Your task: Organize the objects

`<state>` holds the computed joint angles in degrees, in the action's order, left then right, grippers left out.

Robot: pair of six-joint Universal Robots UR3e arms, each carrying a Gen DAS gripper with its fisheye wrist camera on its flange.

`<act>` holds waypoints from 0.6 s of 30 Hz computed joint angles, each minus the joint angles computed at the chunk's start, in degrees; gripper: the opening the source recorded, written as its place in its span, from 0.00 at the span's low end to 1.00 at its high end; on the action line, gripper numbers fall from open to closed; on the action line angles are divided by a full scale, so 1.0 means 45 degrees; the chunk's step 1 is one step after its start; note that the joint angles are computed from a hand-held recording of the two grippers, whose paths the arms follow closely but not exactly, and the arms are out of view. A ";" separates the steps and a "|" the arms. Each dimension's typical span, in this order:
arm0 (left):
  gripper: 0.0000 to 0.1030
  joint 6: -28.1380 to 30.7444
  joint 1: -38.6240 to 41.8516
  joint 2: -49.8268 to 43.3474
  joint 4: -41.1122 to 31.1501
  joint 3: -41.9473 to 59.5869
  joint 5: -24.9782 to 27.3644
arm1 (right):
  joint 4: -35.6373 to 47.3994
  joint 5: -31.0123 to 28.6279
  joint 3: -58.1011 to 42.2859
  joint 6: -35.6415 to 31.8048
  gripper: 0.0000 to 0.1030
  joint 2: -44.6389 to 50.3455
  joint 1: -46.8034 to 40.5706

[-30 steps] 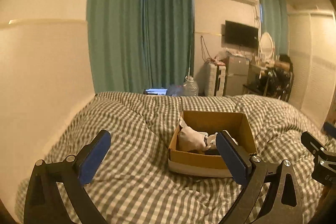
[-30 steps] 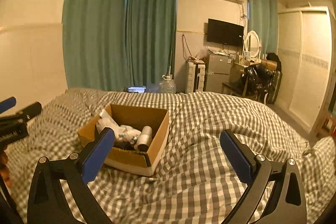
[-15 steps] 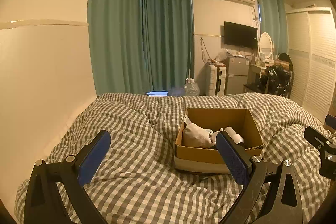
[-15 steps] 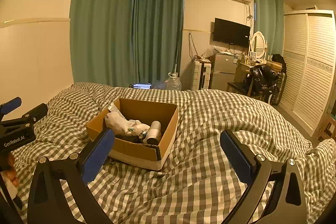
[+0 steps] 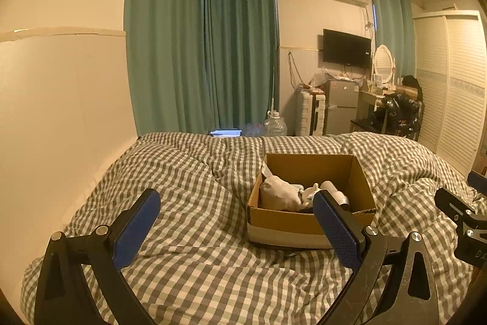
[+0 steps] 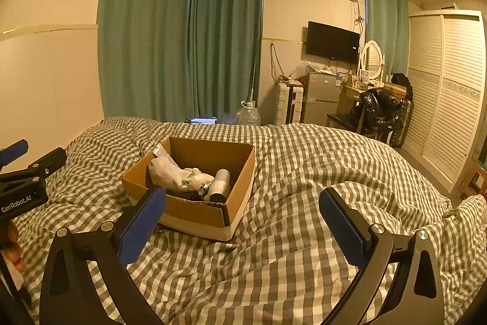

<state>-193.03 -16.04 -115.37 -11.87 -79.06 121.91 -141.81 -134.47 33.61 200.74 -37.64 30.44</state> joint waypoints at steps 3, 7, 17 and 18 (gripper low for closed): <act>1.00 0.0166 -0.0100 -0.0060 0.0079 0.0047 0.0115 | 0.0106 -0.0055 -0.0057 0.0020 0.98 0.0019 0.0020; 1.00 0.0220 -0.0232 -0.0197 -0.0110 0.0262 0.0265 | 0.0201 -0.0195 -0.0085 0.0071 0.98 0.0028 0.0048; 1.00 0.0275 -0.0286 -0.0128 0.0168 0.0108 0.0011 | -0.0040 0.0321 0.0473 0.0149 0.98 -0.0307 -0.0026; 1.00 0.0308 -0.0290 -0.0089 0.0249 0.0054 -0.0054 | -0.0039 0.0349 0.0475 0.0158 0.98 -0.0311 -0.0024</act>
<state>-191.64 -17.35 -115.77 -10.75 -78.81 121.67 -141.99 -132.90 35.75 201.45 -39.03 30.34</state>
